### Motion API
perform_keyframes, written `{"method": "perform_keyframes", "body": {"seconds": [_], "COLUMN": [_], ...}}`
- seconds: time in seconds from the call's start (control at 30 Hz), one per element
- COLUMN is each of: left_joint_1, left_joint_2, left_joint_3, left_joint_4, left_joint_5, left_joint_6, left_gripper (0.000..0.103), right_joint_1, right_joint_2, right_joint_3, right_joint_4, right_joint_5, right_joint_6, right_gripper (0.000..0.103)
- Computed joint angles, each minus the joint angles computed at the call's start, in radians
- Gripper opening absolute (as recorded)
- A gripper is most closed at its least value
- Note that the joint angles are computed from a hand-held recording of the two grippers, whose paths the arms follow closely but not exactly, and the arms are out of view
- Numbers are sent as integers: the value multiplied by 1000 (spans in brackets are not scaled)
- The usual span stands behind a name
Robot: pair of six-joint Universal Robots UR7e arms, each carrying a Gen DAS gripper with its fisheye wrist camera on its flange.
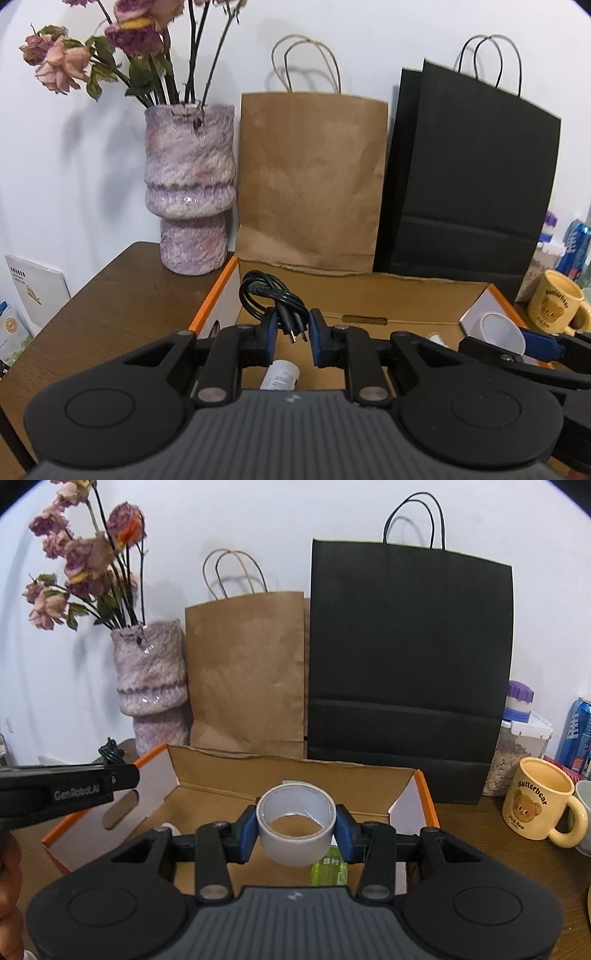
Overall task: Organize rigid objects
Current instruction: 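Carry the black cable and tape roll over the red box with both grippers, then lower the cable and tape roll into the box and open both grippers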
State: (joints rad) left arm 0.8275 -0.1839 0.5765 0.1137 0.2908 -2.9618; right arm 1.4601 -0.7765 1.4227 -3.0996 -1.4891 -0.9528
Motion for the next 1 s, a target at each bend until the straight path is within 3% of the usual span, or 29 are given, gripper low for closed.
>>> {"method": "perform_keyframes", "body": {"seconds": [0.47,0.53,0.57,0.6,0.63,0.67,0.73,0.8,0.83,1.0], "left_joint_1": [17,18,18,19,19,19,19,18,17,14], "left_joint_2": [131,133,130,129,127,113,101,75,58,29], "left_joint_3": [-248,-254,-250,-249,-246,-218,-194,-140,-108,-50], "left_joint_4": [279,274,269,263,254,215,172,98,58,-25], "left_joint_5": [-24,-41,-48,-57,-66,-74,-85,-88,-85,-90], "left_joint_6": [-115,-111,-110,-108,-100,-75,-41,6,29,73], "left_gripper": [20,30,35,48,59,63,84,97,102,103], "right_joint_1": [-7,-8,-8,-9,-10,-11,-14,-15,-16,-15], "right_joint_2": [34,34,34,34,35,35,34,32,31,29], "right_joint_3": [-34,-38,-41,-43,-47,-48,-48,-48,-47,-49], "right_joint_4": [27,33,38,40,40,37,30,24,16,6], "right_joint_5": [-52,-59,-62,-63,-62,-61,-51,-44,-38,-42], "right_joint_6": [-26,-20,-19,-15,-11,-7,-1,8,12,28], "right_gripper": [43,44,51,56,69,81,90,100,103,103]}}
